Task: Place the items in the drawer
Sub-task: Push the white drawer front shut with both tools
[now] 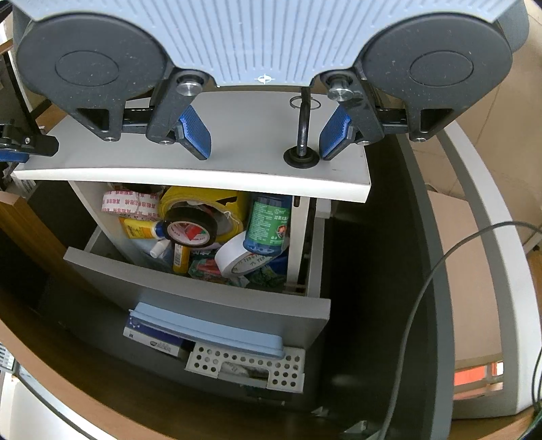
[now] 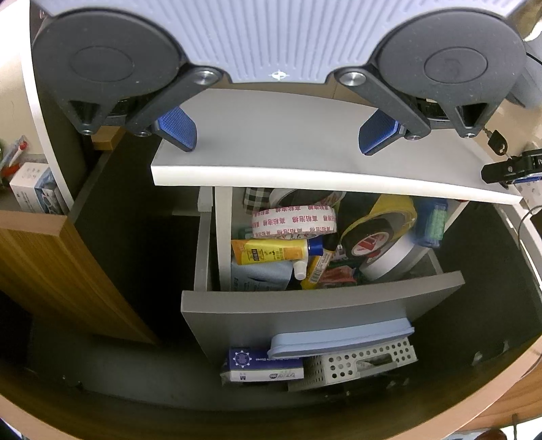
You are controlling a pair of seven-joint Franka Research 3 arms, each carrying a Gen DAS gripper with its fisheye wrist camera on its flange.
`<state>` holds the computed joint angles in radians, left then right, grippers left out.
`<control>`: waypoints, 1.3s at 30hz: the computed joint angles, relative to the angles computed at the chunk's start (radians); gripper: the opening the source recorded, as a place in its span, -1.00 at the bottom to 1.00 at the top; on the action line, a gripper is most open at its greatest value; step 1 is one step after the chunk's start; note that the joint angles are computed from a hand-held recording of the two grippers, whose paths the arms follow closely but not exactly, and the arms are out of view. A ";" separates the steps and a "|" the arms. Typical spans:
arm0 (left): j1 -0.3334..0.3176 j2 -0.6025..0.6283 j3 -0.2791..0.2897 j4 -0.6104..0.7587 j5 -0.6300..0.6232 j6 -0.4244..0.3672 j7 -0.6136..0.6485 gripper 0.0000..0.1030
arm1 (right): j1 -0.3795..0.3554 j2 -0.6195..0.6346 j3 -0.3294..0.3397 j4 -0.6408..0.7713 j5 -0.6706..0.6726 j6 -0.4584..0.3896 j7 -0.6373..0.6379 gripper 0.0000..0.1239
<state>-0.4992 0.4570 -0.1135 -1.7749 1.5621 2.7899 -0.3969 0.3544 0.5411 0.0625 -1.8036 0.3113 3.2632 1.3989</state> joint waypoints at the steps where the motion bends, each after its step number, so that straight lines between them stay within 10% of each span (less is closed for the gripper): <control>1: 0.001 0.005 0.000 0.006 -0.003 0.000 0.006 0.42 | -0.002 0.000 0.003 -0.002 0.001 0.005 0.000 0.66; 39: -0.065 0.370 0.184 0.524 -0.563 0.076 0.609 0.47 | 0.097 0.011 -0.059 -0.068 0.095 0.195 -0.107 0.66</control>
<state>-0.5644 0.8271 0.0701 -1.2512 0.9987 2.8661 0.2122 0.4514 0.5516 0.0033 -1.8713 0.4061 3.4581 1.2923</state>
